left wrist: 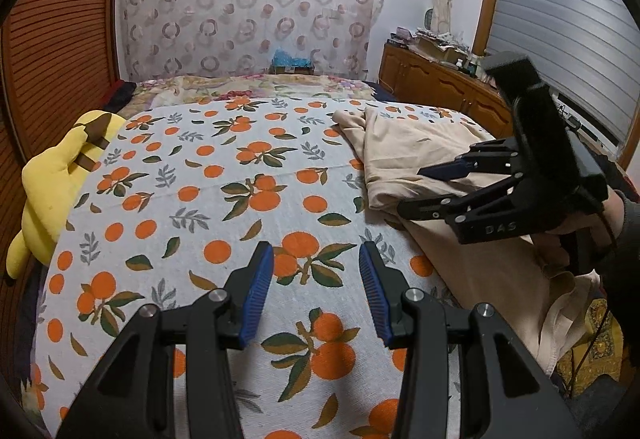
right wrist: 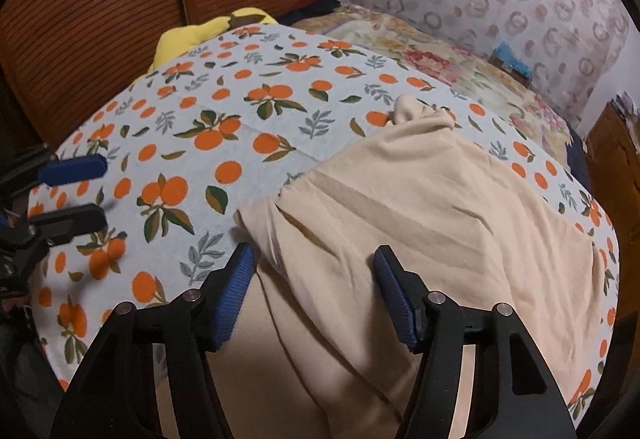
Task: Fold small clothes
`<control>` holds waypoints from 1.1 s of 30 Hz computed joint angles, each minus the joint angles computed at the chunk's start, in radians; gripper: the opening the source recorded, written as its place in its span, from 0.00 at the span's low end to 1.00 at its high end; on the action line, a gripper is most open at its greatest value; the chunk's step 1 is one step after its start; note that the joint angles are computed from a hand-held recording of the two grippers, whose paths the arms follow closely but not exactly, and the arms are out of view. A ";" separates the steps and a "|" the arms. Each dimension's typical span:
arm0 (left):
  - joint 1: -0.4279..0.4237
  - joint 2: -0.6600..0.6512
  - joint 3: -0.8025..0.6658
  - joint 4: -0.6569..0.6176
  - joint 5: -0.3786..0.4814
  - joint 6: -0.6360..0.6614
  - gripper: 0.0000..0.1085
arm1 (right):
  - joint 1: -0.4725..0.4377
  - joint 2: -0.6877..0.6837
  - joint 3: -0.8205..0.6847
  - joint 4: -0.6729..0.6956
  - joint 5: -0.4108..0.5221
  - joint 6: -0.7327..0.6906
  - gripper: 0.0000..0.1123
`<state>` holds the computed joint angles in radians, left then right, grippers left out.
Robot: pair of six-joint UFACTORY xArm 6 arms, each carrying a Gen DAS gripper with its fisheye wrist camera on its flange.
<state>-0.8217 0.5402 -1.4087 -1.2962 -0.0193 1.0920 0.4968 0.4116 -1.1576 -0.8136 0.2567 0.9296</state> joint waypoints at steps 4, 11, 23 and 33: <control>-0.001 -0.003 0.002 -0.006 0.001 0.009 0.40 | 0.004 0.005 -0.007 -0.044 0.019 0.009 0.19; -0.007 -0.001 -0.012 0.043 0.008 -0.031 0.40 | -0.070 -0.130 0.078 -0.310 -0.054 0.280 0.05; -0.021 0.046 -0.090 0.220 0.036 -0.169 0.40 | -0.299 -0.285 0.149 -0.271 0.212 0.364 0.14; 0.031 0.264 -0.430 0.826 0.212 -0.705 0.40 | -0.383 -0.293 0.252 -0.241 0.019 0.320 0.48</control>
